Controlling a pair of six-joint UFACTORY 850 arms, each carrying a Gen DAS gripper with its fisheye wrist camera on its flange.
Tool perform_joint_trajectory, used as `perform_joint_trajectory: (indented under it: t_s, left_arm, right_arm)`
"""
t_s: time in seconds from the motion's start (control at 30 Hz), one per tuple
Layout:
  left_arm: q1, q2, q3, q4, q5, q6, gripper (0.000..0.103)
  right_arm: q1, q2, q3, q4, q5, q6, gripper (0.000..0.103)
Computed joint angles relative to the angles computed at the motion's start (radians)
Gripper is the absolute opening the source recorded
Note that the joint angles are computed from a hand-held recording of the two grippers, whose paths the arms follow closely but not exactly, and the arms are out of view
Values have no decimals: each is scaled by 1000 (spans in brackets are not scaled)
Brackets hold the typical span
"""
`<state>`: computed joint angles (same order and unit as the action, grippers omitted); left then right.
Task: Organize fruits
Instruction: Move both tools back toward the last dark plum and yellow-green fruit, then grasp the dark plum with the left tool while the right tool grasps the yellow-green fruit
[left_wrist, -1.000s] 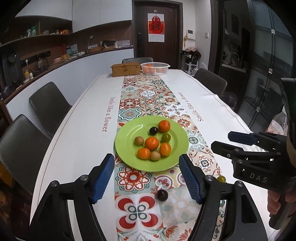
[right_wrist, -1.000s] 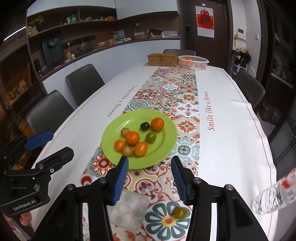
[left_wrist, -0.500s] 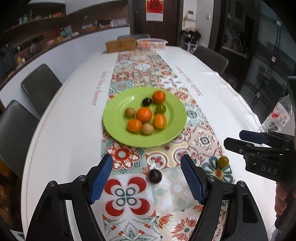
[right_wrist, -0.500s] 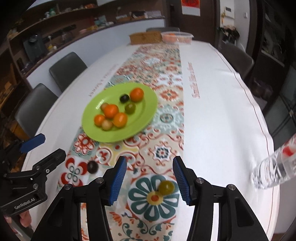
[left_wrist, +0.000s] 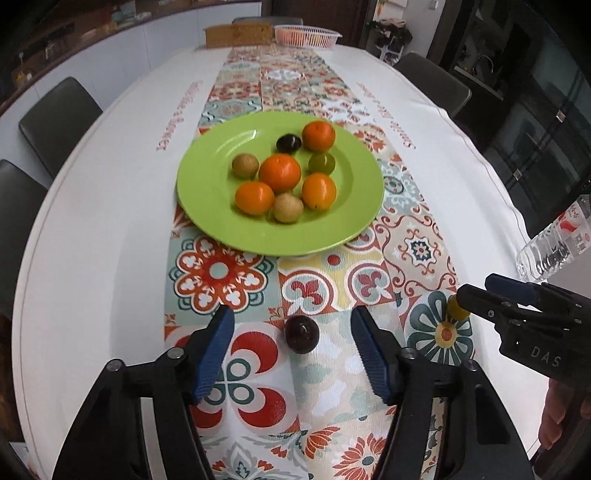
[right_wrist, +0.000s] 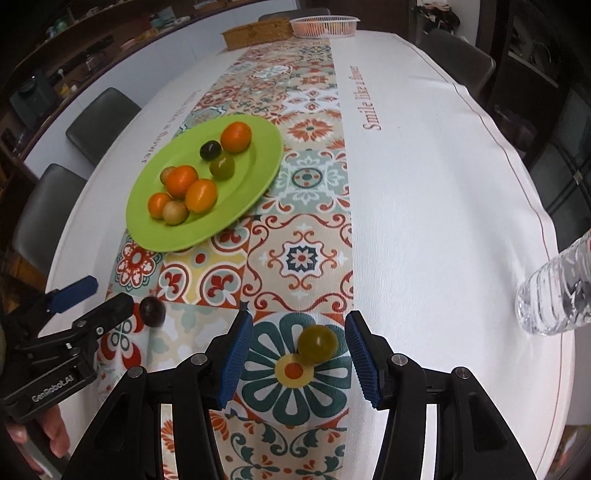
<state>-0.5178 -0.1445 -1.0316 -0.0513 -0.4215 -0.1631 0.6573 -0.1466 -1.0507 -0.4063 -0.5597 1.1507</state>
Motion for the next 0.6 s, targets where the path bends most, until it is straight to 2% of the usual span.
perform_joint_trajectory:
  t_s: [0.13,0.5,0.6]
  left_arm:
    - [11,-15,1,-95,-16,74,55]
    - [0,-35,2,-116,-27,83,48]
    - [-1,-43,-3,-123,-33,87,43]
  right_arm:
    - [-3,-12,1,21,-5,-6,53]
    - [-14,-20,19,62,10,-11,48]
    - [-17,-22,23,69,10,-11,46]
